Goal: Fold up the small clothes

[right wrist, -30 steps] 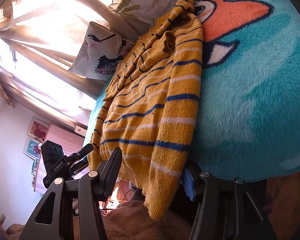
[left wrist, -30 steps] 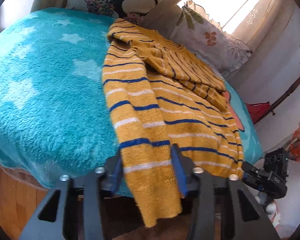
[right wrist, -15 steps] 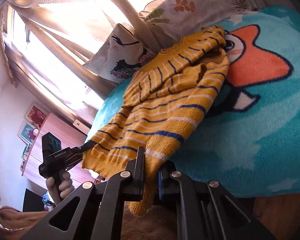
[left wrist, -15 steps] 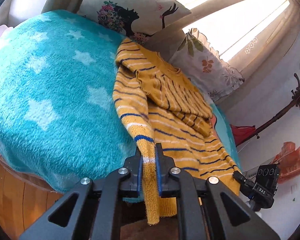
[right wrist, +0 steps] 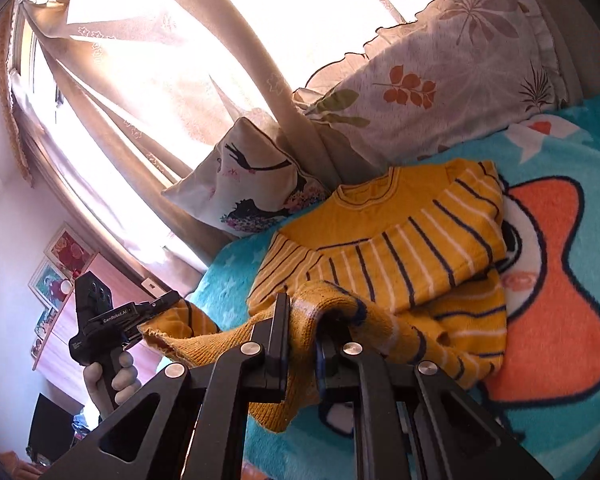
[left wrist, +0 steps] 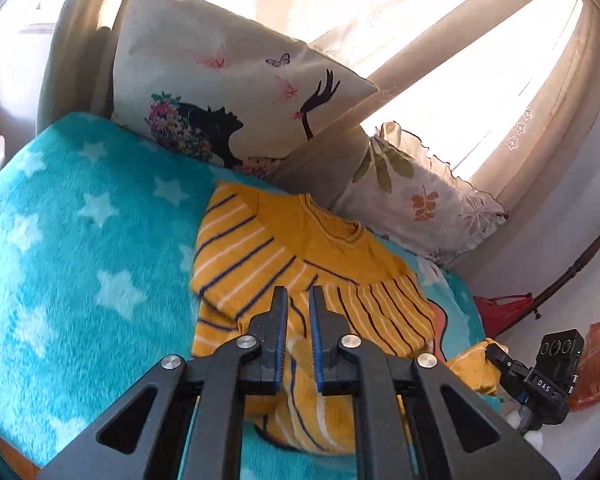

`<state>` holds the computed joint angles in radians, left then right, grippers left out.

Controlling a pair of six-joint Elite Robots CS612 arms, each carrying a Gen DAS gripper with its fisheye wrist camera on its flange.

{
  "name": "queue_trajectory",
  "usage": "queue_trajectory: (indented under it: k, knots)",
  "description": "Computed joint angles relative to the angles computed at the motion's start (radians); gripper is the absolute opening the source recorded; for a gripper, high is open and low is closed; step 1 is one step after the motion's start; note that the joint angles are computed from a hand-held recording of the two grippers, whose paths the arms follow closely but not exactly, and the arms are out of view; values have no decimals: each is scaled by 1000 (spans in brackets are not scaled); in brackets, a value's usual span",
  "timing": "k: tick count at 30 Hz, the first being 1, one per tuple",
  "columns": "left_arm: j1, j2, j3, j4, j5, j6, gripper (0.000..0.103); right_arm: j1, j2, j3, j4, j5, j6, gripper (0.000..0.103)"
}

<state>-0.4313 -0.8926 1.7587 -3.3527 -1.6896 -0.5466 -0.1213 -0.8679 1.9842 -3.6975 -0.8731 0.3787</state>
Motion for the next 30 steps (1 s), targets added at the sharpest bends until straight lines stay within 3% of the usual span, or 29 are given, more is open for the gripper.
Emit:
queue_trajectory:
  k: [4, 7, 9, 10, 12, 13, 16, 22, 23, 24, 25, 30]
  knots:
    - [3, 52, -124, 103, 56, 14, 10, -3, 33, -105, 148, -27, -11, 11]
    - [15, 94, -198, 194, 20, 4, 10, 5, 69, -184, 253, -58, -14, 11]
    - [22, 110, -210, 201, -9, 1, 11, 9, 92, -226, 308, -75, -7, 11]
    - [24, 115, -209, 200, -9, 3, 14, 8, 105, -246, 332, -67, 2, 11]
    - [25, 121, -211, 227, -5, 29, 41, 8, 123, -271, 363, -54, 10, 11]
    - [24, 125, -212, 239, -2, 45, 46, 9, 128, -278, 376, -54, 1, 11]
    - [15, 138, -226, 294, 36, 120, 51, 13, 138, -290, 398, -52, -21, 11]
    - [4, 186, -297, 458, -20, 240, 54, 16, 144, -296, 413, -54, -32, 11]
    - [0, 188, -298, 471, -16, 260, 46, 15, 143, -294, 412, -53, -30, 11]
    - [-4, 185, -293, 470, -4, 280, 13, 14, 142, -291, 410, -49, -30, 11]
    - [-6, 181, -285, 467, 1, 287, 6, 12, 141, -288, 406, -47, -28, 11]
    - [20, 152, -243, 363, -74, 188, 5, 11, 124, -265, 352, -42, -41, 11]
